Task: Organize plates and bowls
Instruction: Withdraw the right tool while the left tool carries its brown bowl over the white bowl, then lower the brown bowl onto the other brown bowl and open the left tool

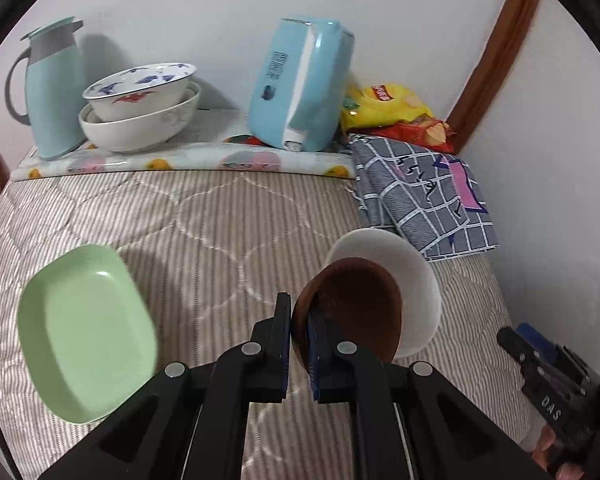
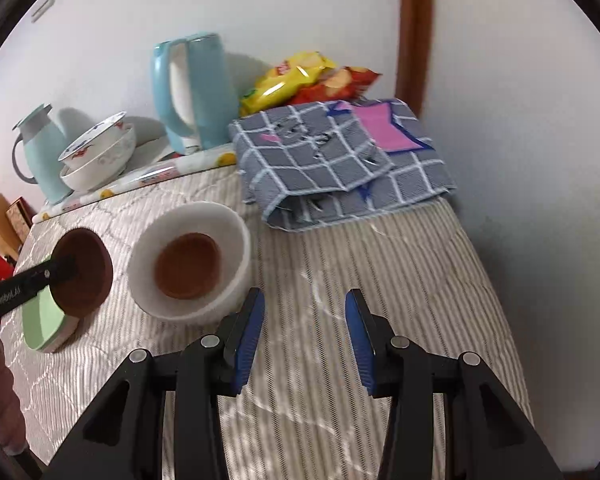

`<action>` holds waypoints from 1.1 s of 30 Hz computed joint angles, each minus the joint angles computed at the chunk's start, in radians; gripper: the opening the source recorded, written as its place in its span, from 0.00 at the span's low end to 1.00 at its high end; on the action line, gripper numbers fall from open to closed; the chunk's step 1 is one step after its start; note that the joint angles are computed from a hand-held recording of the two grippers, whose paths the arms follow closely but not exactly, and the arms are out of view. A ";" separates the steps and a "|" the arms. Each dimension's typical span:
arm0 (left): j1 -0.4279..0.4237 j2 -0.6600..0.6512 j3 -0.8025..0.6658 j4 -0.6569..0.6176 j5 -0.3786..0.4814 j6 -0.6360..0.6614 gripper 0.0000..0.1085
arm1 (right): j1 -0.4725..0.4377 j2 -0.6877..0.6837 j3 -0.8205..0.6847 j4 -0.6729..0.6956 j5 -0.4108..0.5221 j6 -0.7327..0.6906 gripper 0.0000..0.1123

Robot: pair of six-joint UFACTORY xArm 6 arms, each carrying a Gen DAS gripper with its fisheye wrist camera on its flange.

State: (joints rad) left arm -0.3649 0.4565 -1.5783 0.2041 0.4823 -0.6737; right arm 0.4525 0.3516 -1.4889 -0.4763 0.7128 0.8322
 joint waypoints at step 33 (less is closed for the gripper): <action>-0.036 0.395 -0.552 -0.138 0.261 0.138 0.08 | -0.081 -0.042 0.121 0.021 -0.086 0.012 0.37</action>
